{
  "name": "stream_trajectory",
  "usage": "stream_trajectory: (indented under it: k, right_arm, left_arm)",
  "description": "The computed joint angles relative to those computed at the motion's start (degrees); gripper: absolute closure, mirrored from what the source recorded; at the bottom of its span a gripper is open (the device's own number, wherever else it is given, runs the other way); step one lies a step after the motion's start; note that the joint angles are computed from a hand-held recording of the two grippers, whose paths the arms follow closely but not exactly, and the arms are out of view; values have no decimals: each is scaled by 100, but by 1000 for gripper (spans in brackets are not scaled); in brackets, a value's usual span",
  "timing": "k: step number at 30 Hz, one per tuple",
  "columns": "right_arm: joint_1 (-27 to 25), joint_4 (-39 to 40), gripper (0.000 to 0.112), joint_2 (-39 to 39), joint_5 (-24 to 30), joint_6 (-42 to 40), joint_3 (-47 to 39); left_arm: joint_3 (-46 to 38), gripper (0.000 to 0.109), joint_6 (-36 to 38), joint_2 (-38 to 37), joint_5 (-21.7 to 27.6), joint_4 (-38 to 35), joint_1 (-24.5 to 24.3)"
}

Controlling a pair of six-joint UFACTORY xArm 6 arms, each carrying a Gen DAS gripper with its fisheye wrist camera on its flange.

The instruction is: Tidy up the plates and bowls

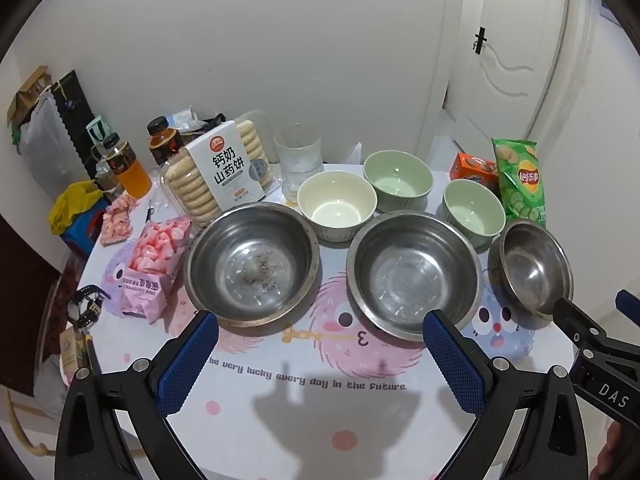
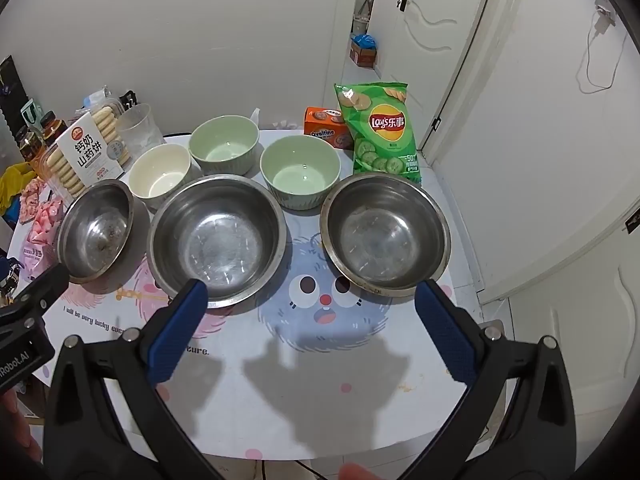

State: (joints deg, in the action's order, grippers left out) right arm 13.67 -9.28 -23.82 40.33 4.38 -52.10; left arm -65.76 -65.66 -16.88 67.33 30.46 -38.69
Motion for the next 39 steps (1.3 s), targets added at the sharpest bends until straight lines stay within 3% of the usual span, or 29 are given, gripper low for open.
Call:
stream_trajectory:
  k: [39]
  right_arm:
    - [68, 106, 9, 156, 203, 0, -213]
  left_arm:
    - [-18, 6, 55, 62, -205, -118, 127]
